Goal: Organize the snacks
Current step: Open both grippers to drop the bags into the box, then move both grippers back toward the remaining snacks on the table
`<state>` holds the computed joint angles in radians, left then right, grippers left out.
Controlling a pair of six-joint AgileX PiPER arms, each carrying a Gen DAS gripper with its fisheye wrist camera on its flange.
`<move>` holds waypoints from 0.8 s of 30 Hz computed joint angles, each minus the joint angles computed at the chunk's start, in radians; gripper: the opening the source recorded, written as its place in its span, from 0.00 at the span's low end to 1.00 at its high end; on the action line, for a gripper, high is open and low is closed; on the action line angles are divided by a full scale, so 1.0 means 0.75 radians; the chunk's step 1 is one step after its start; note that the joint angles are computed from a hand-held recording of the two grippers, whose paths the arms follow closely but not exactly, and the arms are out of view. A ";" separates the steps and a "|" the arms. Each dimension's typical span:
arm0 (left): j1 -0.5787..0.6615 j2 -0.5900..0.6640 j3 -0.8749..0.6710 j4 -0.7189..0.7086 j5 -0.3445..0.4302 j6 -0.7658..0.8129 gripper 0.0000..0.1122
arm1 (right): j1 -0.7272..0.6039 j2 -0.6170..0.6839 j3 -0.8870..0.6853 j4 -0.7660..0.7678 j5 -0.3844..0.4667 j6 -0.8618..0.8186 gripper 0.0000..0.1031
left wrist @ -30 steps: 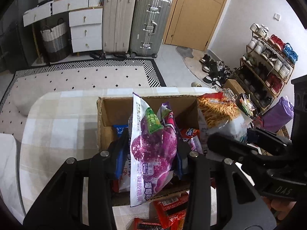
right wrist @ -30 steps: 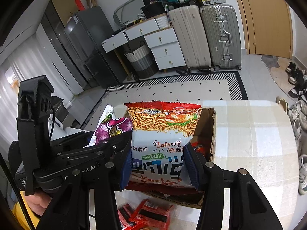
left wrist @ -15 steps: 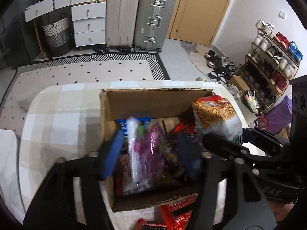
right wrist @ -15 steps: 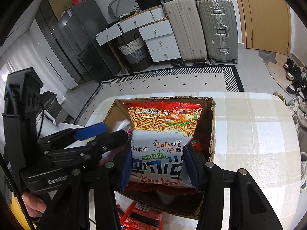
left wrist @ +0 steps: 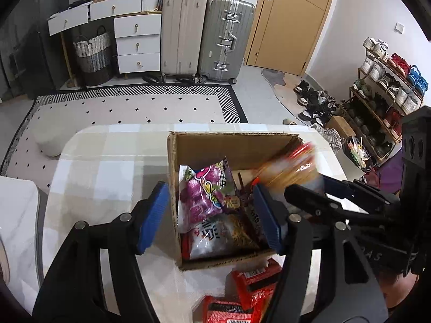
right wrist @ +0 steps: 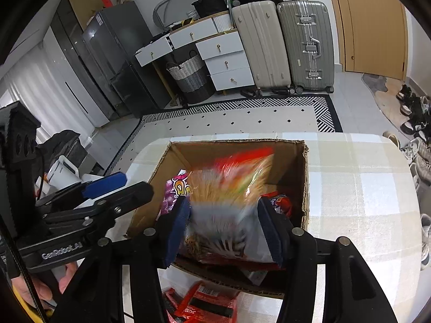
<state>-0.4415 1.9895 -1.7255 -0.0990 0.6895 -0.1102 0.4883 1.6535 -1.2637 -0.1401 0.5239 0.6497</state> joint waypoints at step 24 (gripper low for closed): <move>-0.229 -0.910 0.752 0.430 -0.063 -0.510 0.71 | 0.835 -0.591 0.154 -1.054 0.556 1.097 0.73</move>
<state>-0.6129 1.3070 -1.1612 0.2238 0.6426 -0.4928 1.1144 1.2107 -1.1485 -0.9304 0.9410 1.4724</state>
